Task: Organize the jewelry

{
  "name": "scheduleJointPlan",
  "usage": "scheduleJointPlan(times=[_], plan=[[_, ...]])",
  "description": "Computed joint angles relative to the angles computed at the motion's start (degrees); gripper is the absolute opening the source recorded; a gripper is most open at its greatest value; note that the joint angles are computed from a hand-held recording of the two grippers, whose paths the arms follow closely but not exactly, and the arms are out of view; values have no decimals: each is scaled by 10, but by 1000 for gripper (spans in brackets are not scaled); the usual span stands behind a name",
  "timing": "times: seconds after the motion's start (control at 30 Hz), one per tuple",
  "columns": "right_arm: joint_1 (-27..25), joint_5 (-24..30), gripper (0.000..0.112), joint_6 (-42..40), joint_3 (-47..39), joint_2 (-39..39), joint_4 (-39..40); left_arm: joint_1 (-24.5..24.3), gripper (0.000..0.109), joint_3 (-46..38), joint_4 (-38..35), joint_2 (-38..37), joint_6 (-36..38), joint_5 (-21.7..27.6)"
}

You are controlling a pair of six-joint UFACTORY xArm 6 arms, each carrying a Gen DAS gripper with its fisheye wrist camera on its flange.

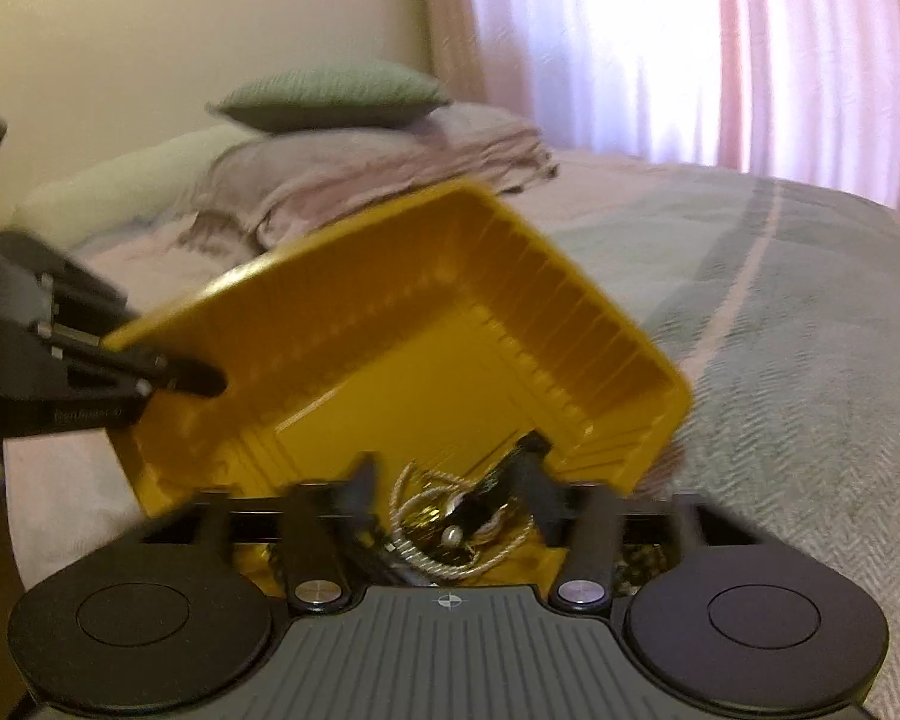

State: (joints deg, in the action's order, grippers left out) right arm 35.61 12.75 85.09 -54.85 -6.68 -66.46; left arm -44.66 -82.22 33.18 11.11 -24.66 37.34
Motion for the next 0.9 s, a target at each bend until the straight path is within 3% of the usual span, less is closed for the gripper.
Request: scheduleJointPlan(times=[0.13,0.43,0.67,0.9], plan=[[9,64,56,48,45,-61,-35,0,3,1,0,0,-1,-1],[42,205,56,6,186,-210,46,0,3,3,7,-1,-9,-4],[46,222,55,-18,231,-236,79,-1,3,1,7,-1,-8,0],[23,190,34,-29,218,-197,74,-1,3,1,7,-1,-8,0]])
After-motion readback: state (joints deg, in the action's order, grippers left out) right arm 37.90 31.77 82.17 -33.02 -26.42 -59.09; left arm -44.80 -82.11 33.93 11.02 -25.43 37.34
